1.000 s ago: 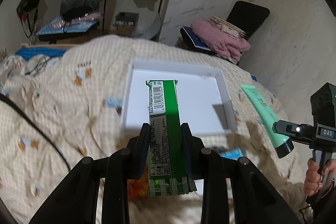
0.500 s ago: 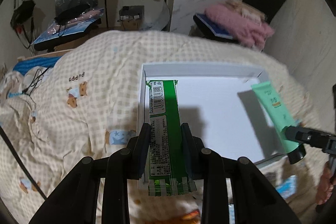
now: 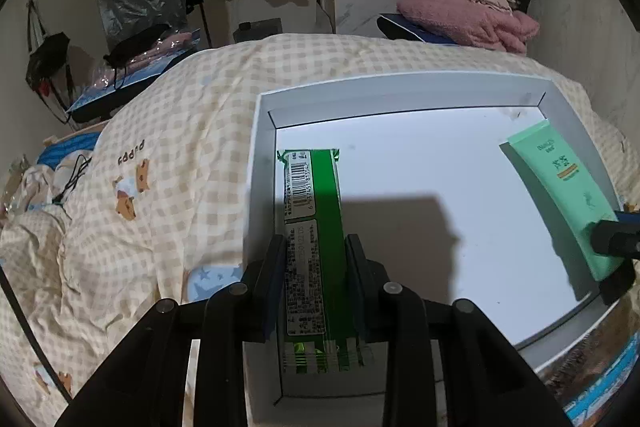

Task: Organize objects
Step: 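Carry the gum pack and green tube into the white tray with both grippers, then open both grippers to release the gum pack and tube in the tray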

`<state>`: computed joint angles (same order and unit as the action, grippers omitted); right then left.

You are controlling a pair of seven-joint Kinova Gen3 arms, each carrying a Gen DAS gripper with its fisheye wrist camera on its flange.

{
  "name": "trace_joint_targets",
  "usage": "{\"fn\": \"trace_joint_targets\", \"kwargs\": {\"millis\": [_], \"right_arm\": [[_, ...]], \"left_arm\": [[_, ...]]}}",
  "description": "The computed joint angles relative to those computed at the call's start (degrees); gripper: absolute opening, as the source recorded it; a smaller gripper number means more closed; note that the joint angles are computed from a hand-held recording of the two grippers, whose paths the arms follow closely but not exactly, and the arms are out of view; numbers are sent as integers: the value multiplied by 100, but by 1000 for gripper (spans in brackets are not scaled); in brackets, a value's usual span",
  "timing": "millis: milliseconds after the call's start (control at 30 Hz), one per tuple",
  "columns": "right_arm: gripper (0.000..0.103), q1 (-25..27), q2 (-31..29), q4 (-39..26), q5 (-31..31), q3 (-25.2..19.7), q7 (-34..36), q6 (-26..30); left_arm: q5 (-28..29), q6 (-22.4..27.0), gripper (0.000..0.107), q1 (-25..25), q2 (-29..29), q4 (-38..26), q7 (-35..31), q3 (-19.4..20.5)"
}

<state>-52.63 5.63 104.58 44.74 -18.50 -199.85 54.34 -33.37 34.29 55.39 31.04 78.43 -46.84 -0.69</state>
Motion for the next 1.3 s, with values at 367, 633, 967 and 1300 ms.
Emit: {"fn": "trace_joint_targets", "kwargs": {"millis": [367, 633, 967, 1300], "right_arm": [[40, 1, -20, 69, -84, -31, 21, -65], [40, -18, -28, 94, -172, -27, 72, -53], [40, -155, -76, 152, -89, -116, -78, 257], [40, -664, 772, -914, -59, 51, 891, 1783]], "left_arm": [[-652, -377, 34, 336, 233, -43, 400, -472], [-637, -401, 34, 244, 286, -148, 333, -390], [-909, -374, 34, 596, -3, 406, 614, -437], [-746, 51, 34, 423, -49, 328, 413, -63]]}}
